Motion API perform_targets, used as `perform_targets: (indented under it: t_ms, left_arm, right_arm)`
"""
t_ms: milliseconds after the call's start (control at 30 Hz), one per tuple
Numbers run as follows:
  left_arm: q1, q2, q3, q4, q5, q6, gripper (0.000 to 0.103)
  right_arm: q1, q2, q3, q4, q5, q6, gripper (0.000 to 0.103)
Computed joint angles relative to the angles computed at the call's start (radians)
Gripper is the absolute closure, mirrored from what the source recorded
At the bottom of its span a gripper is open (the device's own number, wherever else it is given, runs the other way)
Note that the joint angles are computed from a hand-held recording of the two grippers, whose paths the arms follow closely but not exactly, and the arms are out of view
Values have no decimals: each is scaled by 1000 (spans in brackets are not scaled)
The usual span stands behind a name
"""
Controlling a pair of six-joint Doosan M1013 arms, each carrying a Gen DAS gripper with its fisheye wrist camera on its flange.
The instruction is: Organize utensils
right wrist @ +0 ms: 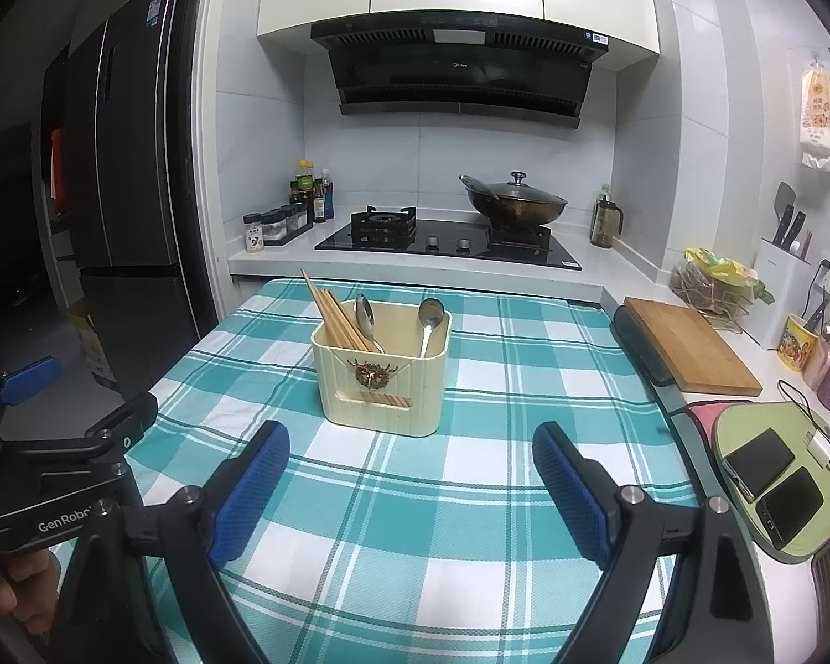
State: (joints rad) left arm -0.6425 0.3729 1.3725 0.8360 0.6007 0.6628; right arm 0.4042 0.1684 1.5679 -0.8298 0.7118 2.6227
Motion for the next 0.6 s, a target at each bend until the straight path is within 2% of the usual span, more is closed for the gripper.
perform_targets:
  t_ms: [600]
  left_arm:
    - [2, 4, -3, -24, -2, 24, 0]
  right_arm:
    - [1, 3, -2, -7, 14, 2, 12]
